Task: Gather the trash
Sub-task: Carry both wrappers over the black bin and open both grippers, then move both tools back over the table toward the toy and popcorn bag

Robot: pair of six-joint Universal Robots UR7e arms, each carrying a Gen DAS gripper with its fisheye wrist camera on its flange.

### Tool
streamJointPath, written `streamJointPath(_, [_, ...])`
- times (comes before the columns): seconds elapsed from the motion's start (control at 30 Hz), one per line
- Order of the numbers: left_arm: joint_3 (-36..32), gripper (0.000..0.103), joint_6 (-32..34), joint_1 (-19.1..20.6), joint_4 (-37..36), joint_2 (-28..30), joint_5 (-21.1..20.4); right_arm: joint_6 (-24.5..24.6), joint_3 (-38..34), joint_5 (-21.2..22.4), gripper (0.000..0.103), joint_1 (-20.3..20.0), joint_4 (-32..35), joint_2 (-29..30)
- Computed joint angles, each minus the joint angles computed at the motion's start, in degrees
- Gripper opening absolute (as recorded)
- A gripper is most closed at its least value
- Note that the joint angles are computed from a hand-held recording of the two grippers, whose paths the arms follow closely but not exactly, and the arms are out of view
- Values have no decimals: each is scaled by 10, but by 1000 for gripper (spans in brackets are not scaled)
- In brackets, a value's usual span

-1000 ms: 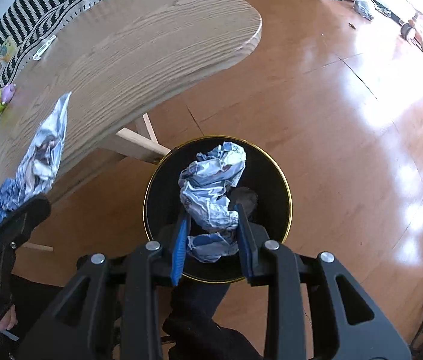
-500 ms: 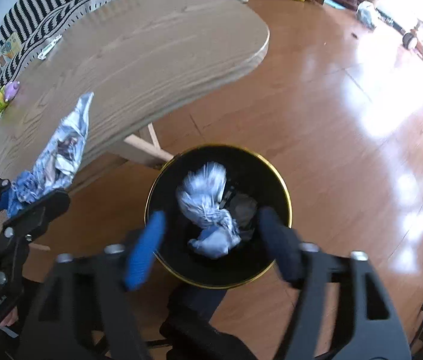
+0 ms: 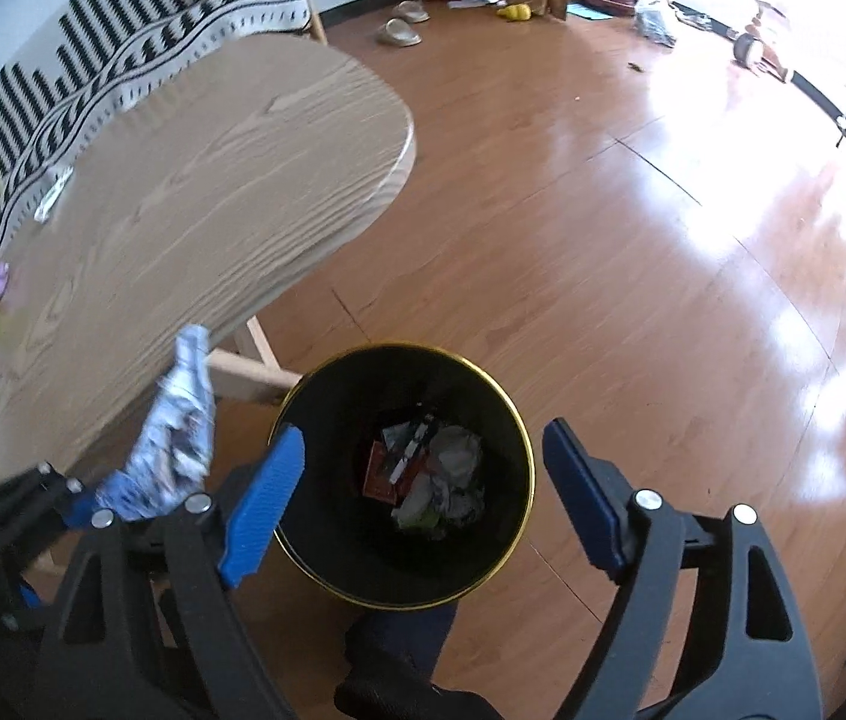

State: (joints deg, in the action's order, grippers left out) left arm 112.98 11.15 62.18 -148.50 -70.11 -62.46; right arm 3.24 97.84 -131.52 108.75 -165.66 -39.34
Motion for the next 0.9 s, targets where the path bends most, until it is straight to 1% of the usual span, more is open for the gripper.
streamJointPath(0.03, [0,33,5,0,-3,2,-4,1,1,-3,79,0,-4,0])
streamJointPath(0.1, [-1,46,11,-1,-9,6,-7,2,4,-6,79,0,-9,-1])
streamJointPath(0.13, [0,59,13,-1,-16,7,-8,3,7,-7,79,0,-13,-3])
streamJointPath(0.17, [1,66,14,-2,-23,7,-9,2,8,-7,79,0,-15,-3])
streamJointPath(0.3, [1,67,13,-2,-29,4,-7,4,11,-7,80,-1,-18,-5])
streamJointPath(0.33, [0,68,10,-1,-29,2,-6,6,8,-6,80,-1,-15,-4])
streamJointPath(0.4, [1,73,6,-2,-33,-2,-1,7,5,-3,80,0,-8,-3])
streamJointPath(0.47, [7,81,3,-3,-38,-12,8,4,-2,-4,80,4,-3,2])
streamJointPath(0.53, [8,84,4,-1,-36,-26,13,-3,-8,-3,82,9,-1,8])
streamJointPath(0.6, [11,88,2,1,-34,-39,20,-14,-19,-3,83,16,2,17])
streamJointPath(0.67, [18,93,0,4,-35,-61,35,-23,-29,1,83,24,7,26])
streamJointPath(0.8, [19,93,-10,12,-25,-103,77,-30,-64,22,83,45,35,54])
streamJointPath(0.9, [14,93,-21,32,-16,-140,104,-44,-104,51,83,64,58,86])
